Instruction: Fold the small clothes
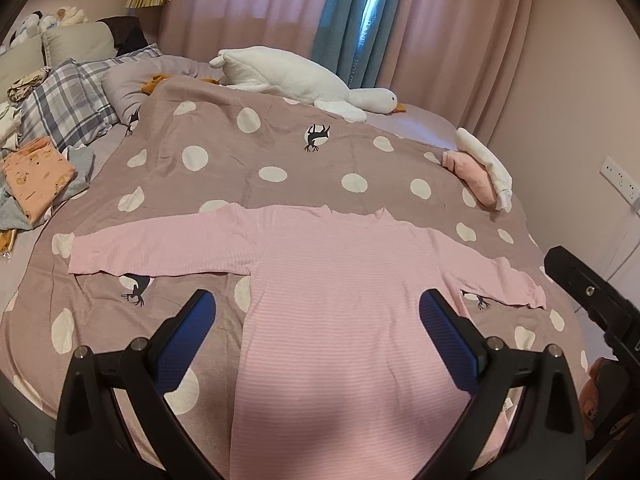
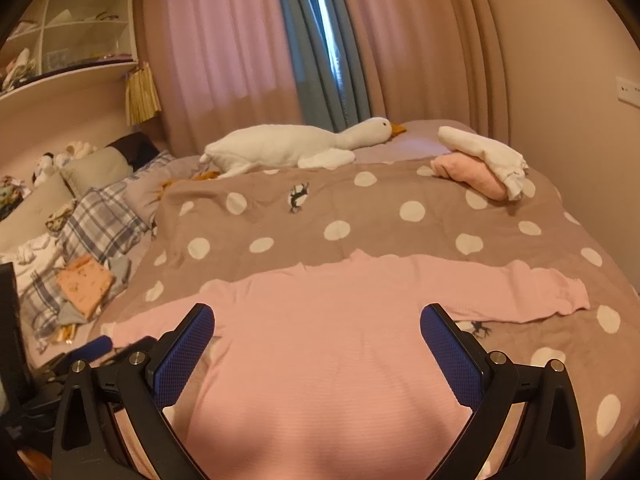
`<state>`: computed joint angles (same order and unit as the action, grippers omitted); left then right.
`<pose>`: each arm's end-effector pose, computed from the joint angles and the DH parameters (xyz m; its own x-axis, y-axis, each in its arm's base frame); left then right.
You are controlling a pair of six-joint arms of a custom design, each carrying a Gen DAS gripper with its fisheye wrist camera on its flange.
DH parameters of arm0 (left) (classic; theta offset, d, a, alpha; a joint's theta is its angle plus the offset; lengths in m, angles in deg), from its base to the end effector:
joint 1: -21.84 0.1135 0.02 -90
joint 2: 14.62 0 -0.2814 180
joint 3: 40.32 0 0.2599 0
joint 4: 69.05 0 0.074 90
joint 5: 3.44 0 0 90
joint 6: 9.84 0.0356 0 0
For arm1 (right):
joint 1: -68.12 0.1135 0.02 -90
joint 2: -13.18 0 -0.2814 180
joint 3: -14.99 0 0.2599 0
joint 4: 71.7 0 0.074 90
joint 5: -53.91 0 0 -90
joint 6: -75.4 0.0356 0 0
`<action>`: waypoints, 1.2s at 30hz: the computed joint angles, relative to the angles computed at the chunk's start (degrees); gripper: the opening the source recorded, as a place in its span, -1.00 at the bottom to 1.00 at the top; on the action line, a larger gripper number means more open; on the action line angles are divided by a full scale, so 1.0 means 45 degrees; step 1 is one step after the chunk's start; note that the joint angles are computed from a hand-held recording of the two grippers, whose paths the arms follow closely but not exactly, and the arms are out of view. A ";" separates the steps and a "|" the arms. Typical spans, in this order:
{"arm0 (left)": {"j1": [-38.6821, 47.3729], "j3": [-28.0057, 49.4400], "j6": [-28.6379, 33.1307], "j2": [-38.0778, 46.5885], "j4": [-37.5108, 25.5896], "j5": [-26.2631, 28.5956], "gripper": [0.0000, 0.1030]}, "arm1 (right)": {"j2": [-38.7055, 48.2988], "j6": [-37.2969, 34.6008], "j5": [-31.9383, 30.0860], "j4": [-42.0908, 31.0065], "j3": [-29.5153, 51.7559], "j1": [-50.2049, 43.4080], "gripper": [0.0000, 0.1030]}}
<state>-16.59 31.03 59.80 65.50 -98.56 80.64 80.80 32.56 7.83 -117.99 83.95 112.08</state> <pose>0.2486 -0.1926 0.2833 -0.6480 0.0724 -0.7582 0.3513 0.9117 -0.2132 0.1922 0.1510 0.3094 -0.4533 0.2966 -0.8406 0.2732 0.9439 0.1857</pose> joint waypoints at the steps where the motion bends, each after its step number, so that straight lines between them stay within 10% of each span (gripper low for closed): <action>1: 0.0008 0.0030 -0.0035 0.0008 -0.0002 0.0053 0.97 | 0.0047 -0.0028 0.0090 -0.0003 0.0074 0.0090 0.98; 36: -0.0186 0.0658 -0.0115 0.0540 -0.0548 0.0304 0.97 | -0.0451 0.0179 -0.0335 -0.0212 -0.0510 -0.0523 0.98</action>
